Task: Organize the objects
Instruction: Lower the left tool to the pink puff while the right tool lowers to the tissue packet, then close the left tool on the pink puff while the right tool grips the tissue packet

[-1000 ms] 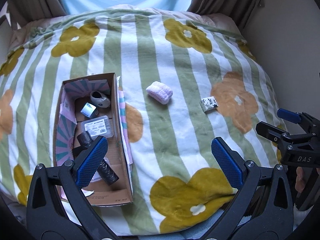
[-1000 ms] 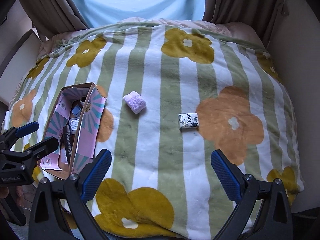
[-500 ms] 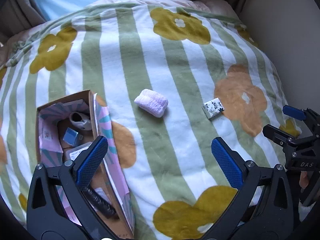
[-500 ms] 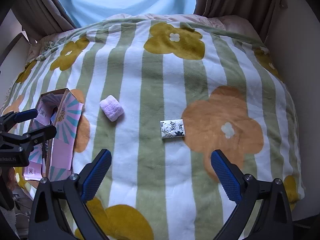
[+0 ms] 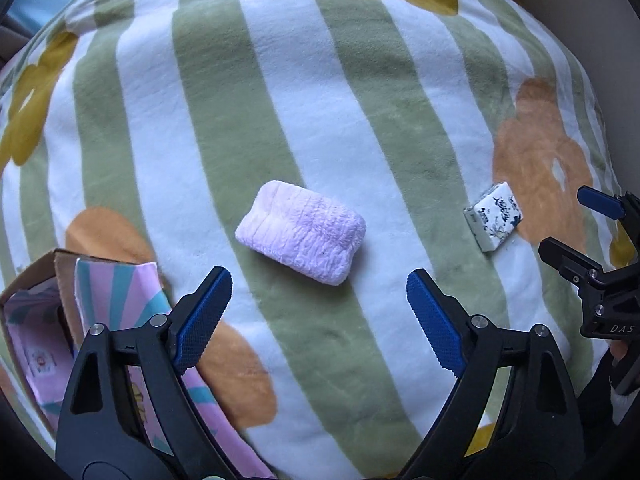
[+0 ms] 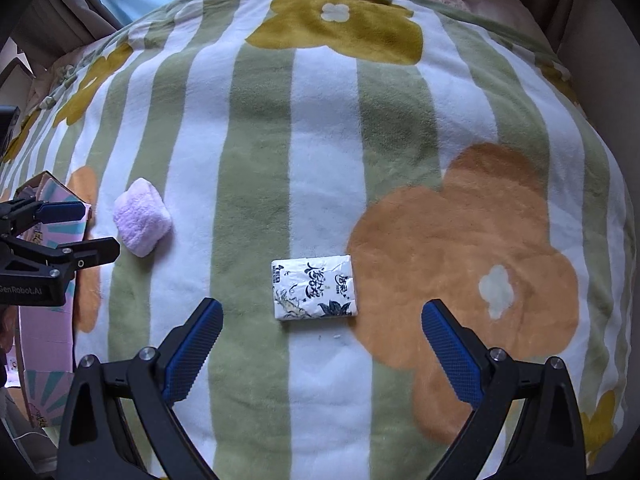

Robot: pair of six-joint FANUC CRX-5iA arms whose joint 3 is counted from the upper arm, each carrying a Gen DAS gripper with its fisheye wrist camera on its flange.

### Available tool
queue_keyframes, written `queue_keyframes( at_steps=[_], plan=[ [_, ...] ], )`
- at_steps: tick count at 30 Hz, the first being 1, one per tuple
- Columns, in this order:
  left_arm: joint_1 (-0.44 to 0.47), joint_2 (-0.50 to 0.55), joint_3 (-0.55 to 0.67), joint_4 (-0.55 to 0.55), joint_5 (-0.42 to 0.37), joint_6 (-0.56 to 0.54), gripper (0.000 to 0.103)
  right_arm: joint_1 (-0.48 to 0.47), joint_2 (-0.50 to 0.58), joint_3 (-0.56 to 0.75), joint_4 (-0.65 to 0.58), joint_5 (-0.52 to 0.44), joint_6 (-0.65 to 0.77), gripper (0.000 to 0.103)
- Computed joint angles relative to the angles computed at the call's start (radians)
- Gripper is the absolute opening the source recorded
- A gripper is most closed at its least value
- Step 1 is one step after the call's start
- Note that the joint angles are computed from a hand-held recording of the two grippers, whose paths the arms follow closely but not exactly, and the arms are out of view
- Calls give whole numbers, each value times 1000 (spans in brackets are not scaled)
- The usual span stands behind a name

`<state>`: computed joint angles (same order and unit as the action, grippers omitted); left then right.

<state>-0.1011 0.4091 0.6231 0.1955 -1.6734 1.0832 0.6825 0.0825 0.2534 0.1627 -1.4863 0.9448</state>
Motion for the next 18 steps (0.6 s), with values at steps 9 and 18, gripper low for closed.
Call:
queue_keyframes(
  at_steps=[9, 18],
  plan=[
    [-37, 132, 123, -70, -84, -7, 89, -45, 94, 31, -56, -4, 100, 99],
    [-52, 187, 173, -102, -141, -56, 71, -68, 147, 63, -106, -54, 141, 85]
  ],
)
